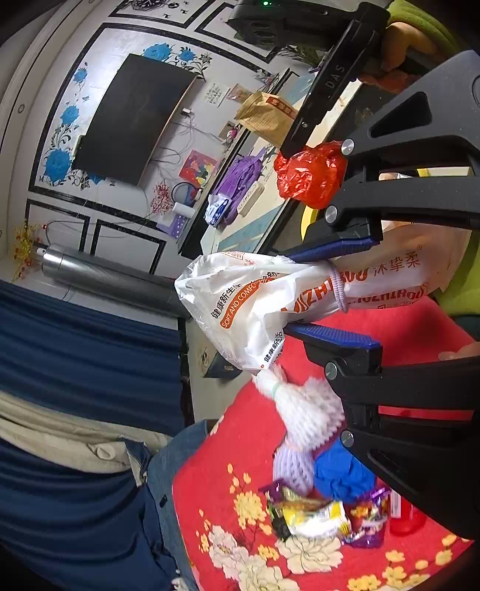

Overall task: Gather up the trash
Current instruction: 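Carry the red bag and white bag over to the yellow-rimmed bin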

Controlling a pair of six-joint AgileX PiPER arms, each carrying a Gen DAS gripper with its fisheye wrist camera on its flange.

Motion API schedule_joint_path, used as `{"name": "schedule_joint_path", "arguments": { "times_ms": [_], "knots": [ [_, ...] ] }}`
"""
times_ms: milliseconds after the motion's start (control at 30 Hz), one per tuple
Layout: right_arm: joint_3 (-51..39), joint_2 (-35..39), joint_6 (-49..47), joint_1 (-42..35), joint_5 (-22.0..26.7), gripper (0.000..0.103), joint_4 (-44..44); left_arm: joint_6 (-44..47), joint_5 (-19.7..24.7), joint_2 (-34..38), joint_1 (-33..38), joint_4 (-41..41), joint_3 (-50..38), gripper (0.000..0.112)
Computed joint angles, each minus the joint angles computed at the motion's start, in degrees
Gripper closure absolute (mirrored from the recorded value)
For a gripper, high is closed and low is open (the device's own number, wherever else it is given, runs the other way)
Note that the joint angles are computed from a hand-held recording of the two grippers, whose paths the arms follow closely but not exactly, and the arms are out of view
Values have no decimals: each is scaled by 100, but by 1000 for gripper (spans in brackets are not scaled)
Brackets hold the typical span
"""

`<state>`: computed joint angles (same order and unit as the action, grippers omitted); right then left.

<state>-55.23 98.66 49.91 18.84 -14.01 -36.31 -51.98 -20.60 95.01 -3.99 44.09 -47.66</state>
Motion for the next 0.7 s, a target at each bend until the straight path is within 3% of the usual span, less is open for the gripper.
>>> {"name": "schedule_joint_path", "arguments": {
  "times_ms": [400,700],
  "knots": [
    [-41,165,2363,-805,-139,95,-1668,588,192,570,-758,-552,-424,85],
    [51,179,2781,-1098,-158,95,-1842,875,395,1142,-1199,-652,-969,84]
  ]
}}
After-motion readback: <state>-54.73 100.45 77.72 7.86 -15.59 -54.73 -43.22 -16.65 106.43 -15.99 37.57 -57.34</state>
